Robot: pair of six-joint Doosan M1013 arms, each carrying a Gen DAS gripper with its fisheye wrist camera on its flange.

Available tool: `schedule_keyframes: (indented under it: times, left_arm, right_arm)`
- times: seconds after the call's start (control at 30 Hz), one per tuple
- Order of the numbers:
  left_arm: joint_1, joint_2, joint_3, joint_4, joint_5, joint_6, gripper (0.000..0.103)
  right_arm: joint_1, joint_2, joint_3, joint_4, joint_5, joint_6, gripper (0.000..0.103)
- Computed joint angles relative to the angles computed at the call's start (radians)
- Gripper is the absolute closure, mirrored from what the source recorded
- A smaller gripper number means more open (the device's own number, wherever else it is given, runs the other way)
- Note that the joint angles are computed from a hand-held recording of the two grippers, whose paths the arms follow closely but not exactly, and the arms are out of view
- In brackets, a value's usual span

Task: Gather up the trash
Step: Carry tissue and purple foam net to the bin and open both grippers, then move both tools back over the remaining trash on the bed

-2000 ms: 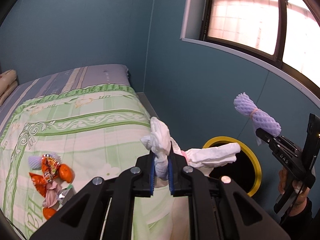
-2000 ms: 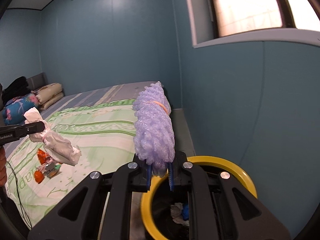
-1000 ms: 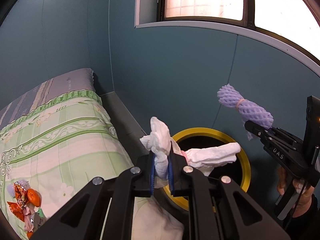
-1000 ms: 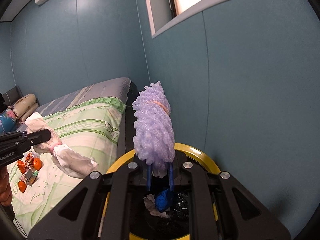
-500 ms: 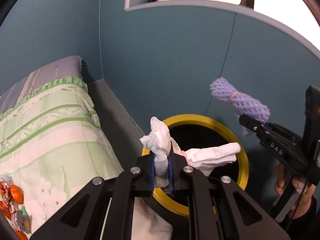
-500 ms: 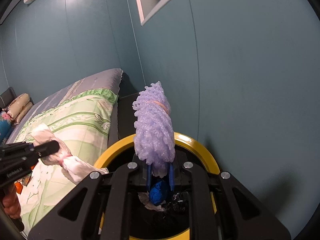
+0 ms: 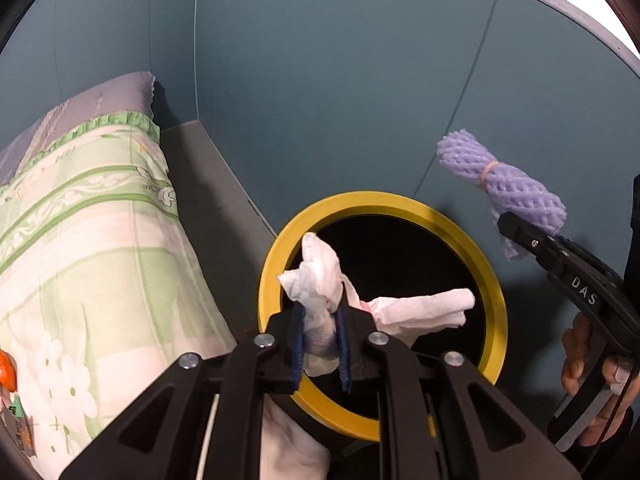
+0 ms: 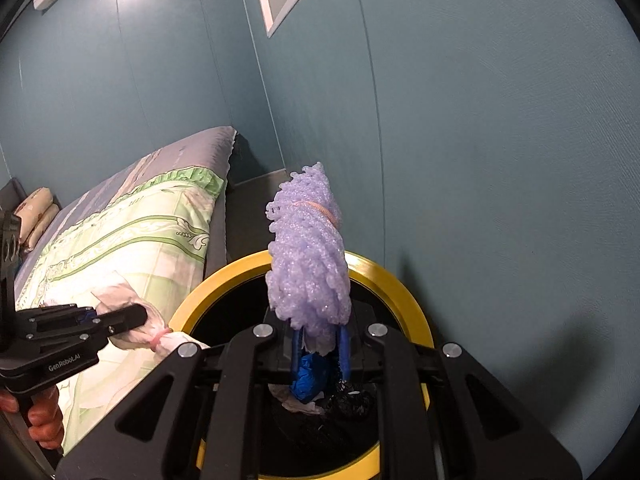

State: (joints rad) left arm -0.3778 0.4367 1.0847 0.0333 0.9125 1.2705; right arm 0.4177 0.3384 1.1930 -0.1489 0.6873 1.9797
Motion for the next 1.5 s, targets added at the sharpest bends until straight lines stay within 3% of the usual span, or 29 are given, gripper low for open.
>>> schedule_keyframes:
  times: [0.1, 0.2, 0.33, 0.67, 0.97, 1.03, 1.13, 1.3, 1.5]
  left_arm:
    - [0.004, 0.002, 0.002, -0.007, 0.001, -0.013, 0.073]
    - [0.008, -0.001, 0.009, -0.01, -0.007, -0.022, 0.071]
    - [0.016, -0.014, 0.025, -0.022, -0.033, -0.024, 0.055]
    - [0.031, -0.059, 0.062, -0.021, -0.084, -0.058, 0.04]
    - [0.059, -0.188, 0.2, 0.167, -0.172, -0.221, 0.025]
    - [0.069, -0.226, 0.24, 0.232, -0.181, -0.276, 0.022]
    - [0.085, -0.281, 0.295, 0.317, -0.181, -0.354, 0.018]
    - [0.102, -0.37, 0.387, 0.495, -0.14, -0.501, 0.012]
    - [0.138, -0.467, 0.487, 0.592, -0.057, -0.629, 0.01]
  right_arm:
    - [-0.001, 0.002, -0.004, -0.002, -0.003, 0.011, 0.065]
    - [0.0, 0.001, -0.001, -0.016, -0.004, 0.025, 0.064]
    - [0.002, 0.0, -0.002, -0.025, -0.001, 0.038, 0.064]
    - [0.021, -0.023, -0.001, -0.075, -0.016, 0.061, 0.063]
    - [0.061, -0.022, -0.034, -0.033, -0.051, -0.026, 0.054]
    - [0.075, -0.016, -0.049, -0.003, -0.062, -0.068, 0.047]
    - [0.094, -0.006, -0.074, 0.049, -0.074, -0.135, 0.044]
    - [0.13, 0.013, -0.109, 0.185, -0.102, -0.293, 0.028]
    - [0.176, 0.063, -0.19, 0.34, -0.056, -0.465, 0.026]
